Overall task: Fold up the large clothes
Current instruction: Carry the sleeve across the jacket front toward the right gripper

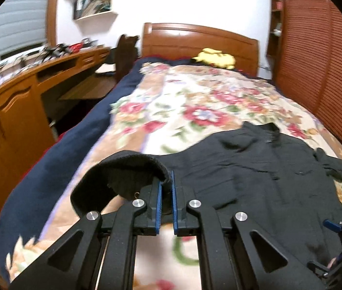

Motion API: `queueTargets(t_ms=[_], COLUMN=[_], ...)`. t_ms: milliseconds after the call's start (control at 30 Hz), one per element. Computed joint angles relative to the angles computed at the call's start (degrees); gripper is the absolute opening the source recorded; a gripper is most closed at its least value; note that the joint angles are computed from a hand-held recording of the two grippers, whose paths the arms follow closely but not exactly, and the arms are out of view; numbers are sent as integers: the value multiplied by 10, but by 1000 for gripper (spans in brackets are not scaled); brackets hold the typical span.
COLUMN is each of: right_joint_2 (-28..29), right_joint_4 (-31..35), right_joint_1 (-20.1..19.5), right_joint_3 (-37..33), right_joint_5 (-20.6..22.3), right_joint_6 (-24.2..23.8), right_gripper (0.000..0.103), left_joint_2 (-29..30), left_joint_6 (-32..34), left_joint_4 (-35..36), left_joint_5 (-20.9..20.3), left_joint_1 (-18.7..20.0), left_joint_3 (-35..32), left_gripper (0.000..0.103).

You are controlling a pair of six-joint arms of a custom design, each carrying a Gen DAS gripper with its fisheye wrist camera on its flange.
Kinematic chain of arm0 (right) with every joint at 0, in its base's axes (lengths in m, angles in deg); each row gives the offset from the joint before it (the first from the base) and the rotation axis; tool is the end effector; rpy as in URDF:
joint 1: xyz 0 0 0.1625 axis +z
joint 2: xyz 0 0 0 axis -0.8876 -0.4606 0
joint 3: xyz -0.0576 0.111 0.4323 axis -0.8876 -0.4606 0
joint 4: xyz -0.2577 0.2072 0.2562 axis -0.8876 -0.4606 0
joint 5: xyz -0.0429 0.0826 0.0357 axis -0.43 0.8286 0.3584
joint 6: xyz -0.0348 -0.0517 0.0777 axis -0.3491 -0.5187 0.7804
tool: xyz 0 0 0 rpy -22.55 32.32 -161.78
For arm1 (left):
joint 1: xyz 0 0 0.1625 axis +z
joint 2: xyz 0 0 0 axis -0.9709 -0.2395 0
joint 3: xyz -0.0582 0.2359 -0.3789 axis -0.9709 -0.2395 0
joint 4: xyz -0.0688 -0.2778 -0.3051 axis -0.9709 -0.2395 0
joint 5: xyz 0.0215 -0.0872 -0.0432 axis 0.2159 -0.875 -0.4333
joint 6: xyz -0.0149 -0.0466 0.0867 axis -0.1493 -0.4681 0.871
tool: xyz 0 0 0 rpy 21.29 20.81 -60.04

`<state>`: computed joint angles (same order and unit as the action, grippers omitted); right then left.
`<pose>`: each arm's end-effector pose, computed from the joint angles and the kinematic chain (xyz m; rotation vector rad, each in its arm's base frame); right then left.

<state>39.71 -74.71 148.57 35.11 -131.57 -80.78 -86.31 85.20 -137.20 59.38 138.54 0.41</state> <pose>0.1012 -0.8354 0.1359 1.8611 -2.3891 0.6859 -0.1403 -0.7630 0.1893 -0.2646 1.8324 -1.2952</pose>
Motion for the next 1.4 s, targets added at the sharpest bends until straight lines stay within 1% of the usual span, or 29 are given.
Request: queueTargets(t_ms=[200,300,367,533,600,700,767,800,867,900,933,967,1000,1033,1133,1200,1300,1400], right_joint_2=[-16,-26,-28,-35,-40,-45,-50,-50,-51,-51,-52,-50,-50,-50,-47,-49,-44,-40], right_joint_4=[-7,-29,-32,-51,-63,-75,-89,-93,-97,-98,-99,-99,-99,-102,-98,-99,-85,-73], right_joint_1=[-17,-26,-31,-33,-33,-34,-34,-34,-34,-35,-37,-37,-37,-36,-34,-32,-30,-26], right_joint_3=[3,11,8,9,15,23,36,39,40,40,42,39,39,42,39,44,33,28], right_joint_5=[6,5,3,2,2,3,5,5,5,5,5,4,3,2,-1,-1,-2,-6], right_joint_6=[4,2,13,47,57,76,84,87,92,93,94,97,99,102,107,106,106,104], right_gripper=[99,99,99,99,99,99,99,99,99,99,99,99,99,99,99,99,99,96], left_joint_2=[54,81,100,133,149,168,176,181,181,180,182,184,185,190,186,180,172,162], left_joint_6=[13,18,21,-20,-7,-6,-12,-22,-25,-22,-15,-9,3,19,38,40,39,29], left_joint_4=[52,73,85,152,171,201,228,250,256,242,229,220,204,184,134,103,65,43], left_joint_5=[-41,-71,-92,-143,-142,-134,-119,-109,-120,-126,-126,-123,-117,-108,-95,-87,-65,-50], left_joint_1=[-16,-24,-30,-41,-48,-59,-63,-64,-63,-64,-65,-67,-68,-70,-71,-69,-65,-59], left_joint_3=[-78,-117,-141,-185,-209,-242,-257,-267,-264,-256,-253,-250,-246,-245,-217,-191,-153,-117], left_gripper=[7,7,7,7,7,7,7,11,29,44,53,59,69,76,78,78,78,78])
